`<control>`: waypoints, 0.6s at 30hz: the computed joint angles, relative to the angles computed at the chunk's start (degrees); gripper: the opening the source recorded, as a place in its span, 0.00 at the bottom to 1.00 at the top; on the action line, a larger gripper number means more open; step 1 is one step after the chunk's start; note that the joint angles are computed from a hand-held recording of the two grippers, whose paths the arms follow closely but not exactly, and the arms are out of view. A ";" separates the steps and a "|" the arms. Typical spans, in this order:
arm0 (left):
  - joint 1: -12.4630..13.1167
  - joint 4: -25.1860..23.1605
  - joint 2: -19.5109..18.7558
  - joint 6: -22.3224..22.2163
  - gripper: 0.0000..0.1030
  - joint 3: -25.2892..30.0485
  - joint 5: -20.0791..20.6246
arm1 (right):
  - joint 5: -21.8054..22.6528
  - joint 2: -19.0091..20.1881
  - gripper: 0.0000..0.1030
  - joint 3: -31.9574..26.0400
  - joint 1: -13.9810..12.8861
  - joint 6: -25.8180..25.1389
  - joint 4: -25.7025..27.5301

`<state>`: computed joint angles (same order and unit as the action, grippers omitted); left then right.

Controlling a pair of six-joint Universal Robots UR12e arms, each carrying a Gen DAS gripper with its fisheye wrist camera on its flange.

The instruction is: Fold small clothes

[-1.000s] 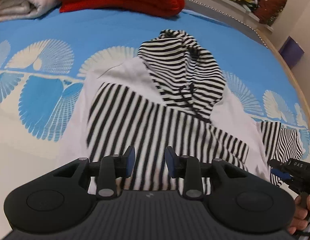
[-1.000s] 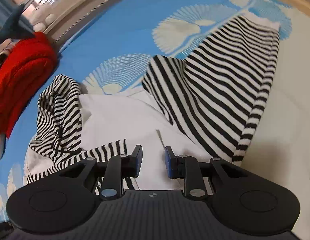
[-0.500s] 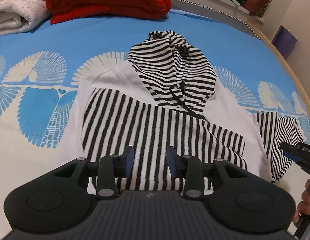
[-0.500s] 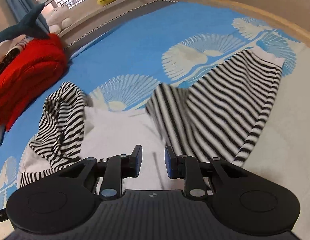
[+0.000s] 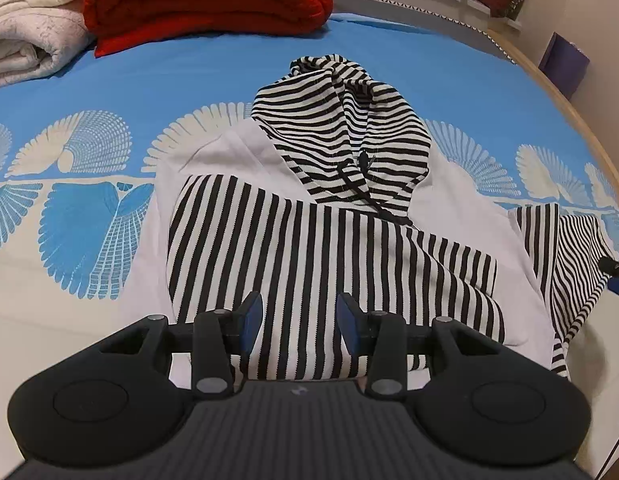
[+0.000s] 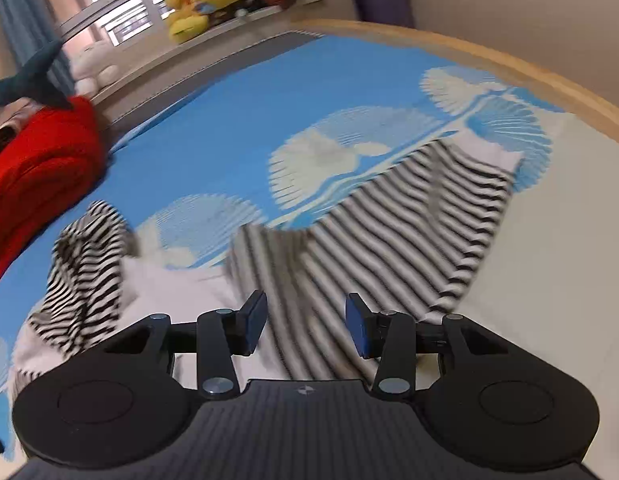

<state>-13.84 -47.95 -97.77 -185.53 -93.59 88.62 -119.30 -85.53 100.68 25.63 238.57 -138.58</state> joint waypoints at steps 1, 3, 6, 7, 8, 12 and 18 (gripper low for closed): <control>-0.07 -0.04 -0.02 0.21 0.44 -0.03 0.09 | -0.15 -0.42 0.44 0.53 -0.36 0.52 0.13; -0.16 -0.18 -0.08 0.68 0.44 -0.02 0.08 | -0.34 -1.67 0.44 2.17 -1.40 1.84 -0.40; -0.35 -0.45 -0.16 1.49 0.44 -0.11 0.06 | -1.13 -3.62 0.37 4.91 -3.17 5.54 -0.96; -0.43 -0.60 -0.19 1.77 0.44 -0.16 0.14 | -0.91 -4.28 0.30 5.95 -3.93 7.23 -1.39; -0.49 -0.73 -0.20 2.04 0.44 -0.23 0.25 | -0.36 -4.95 0.28 7.06 -4.80 9.04 -1.86; -0.63 -1.19 -0.42 2.53 0.47 -0.27 0.80 | 1.46 -6.82 0.28 10.31 -7.66 16.02 -1.45; -0.29 -1.80 -1.13 1.09 0.47 0.35 1.49 | 1.15 -5.93 0.30 12.17 -9.46 17.58 -2.87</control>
<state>-14.12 -49.76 -98.90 -184.44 -93.24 90.11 -118.15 -91.46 112.85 16.16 256.15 -141.45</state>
